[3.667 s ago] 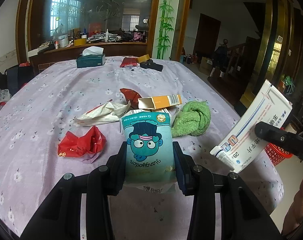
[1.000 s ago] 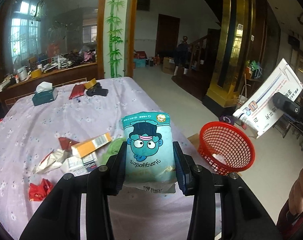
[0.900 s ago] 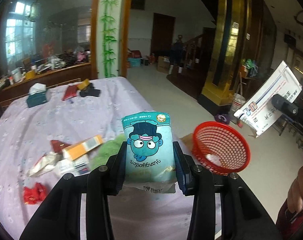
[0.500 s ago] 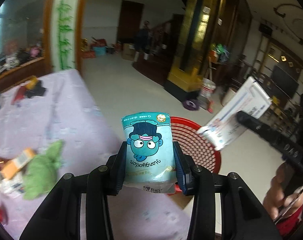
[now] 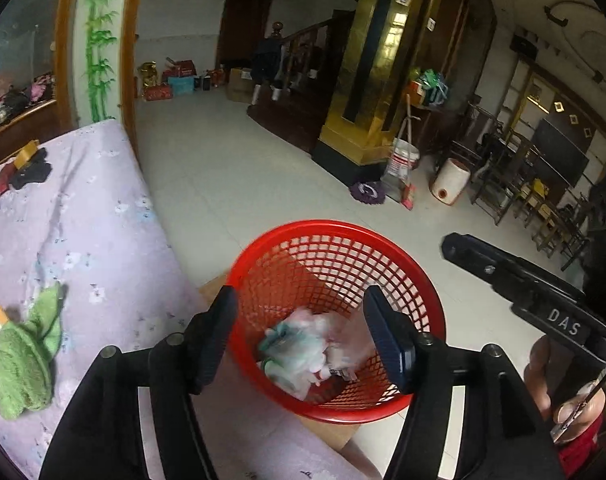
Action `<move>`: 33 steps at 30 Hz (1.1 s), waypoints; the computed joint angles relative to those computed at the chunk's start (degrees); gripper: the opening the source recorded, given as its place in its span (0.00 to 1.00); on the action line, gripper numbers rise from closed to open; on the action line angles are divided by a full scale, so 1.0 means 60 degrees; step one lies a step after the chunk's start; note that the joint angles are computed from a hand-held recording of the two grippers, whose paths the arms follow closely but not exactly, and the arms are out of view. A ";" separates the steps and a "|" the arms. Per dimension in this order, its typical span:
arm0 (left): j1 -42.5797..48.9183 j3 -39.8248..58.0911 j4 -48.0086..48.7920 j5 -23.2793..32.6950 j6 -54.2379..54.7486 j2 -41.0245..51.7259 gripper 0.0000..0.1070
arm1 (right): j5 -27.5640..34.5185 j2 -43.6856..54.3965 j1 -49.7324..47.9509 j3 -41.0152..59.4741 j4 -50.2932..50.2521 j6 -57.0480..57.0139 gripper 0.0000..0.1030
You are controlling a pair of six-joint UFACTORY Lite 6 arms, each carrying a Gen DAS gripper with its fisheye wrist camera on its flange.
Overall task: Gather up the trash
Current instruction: 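Open both tools over the red basket to drop the wipes and box, then move both open tools back over the trash pile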
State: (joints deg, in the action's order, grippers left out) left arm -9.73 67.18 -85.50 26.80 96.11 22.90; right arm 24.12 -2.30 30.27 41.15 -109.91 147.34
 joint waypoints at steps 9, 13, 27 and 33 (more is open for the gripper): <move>0.1516 -0.1875 -0.0452 0.0289 0.1002 -0.1831 0.60 | 0.0214 0.0089 0.1121 0.0324 -0.0028 0.0570 0.45; 0.2789 -0.2575 -0.0051 0.0651 0.1121 -0.2499 0.60 | 0.0147 0.0909 0.1749 0.1159 -0.0201 0.0654 0.45; 0.8157 -0.2174 0.1206 0.2010 0.2082 -0.2054 0.65 | -0.1353 0.5110 0.3319 0.6078 0.1984 -0.1978 0.53; 0.9807 0.0049 0.1704 0.1473 0.2368 0.0245 0.68 | -0.1427 0.5946 0.3626 0.7137 0.3651 -0.3771 0.55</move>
